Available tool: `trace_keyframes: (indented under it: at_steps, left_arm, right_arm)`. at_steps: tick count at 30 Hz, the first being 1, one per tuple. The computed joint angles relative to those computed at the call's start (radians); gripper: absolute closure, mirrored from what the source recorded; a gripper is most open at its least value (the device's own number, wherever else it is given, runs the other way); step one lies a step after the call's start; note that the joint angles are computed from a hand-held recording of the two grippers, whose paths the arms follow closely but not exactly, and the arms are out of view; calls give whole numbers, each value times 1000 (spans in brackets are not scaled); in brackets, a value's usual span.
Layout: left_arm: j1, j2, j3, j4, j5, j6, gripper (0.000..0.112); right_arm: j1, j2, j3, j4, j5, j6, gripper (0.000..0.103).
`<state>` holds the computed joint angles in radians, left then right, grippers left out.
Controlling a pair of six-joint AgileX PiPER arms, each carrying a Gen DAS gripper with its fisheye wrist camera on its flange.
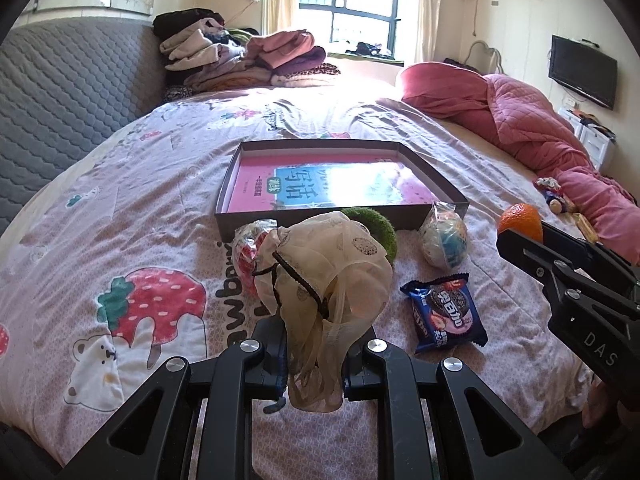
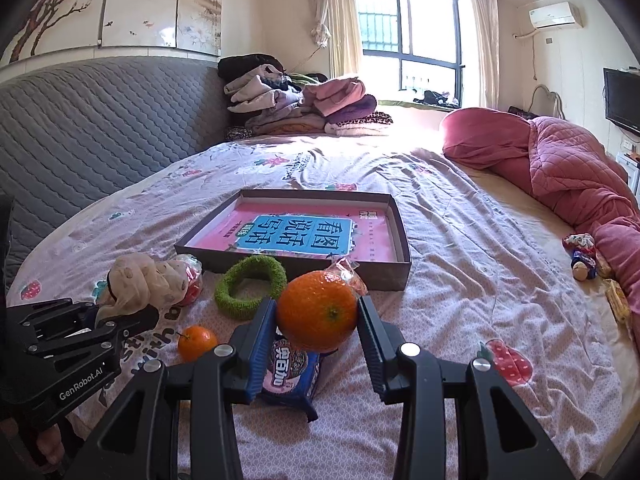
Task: Organize objects
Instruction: 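Carry the mesh bag with left gripper while right gripper carries tangerine over the tray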
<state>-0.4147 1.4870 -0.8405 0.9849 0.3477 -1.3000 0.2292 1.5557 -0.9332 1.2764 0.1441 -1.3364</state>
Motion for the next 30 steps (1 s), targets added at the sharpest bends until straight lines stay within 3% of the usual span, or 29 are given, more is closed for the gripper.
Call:
trace_keyframes:
  at_steps: [16,30]
  left_arm:
    - [79,125,-215,-168,-2,216,93]
    - [190,327,-501,-492,48,578,93]
  right_arm:
    - [8,186,-278,-363,60,350,62]
    - [-12,369,-542,-613,156,584,62]
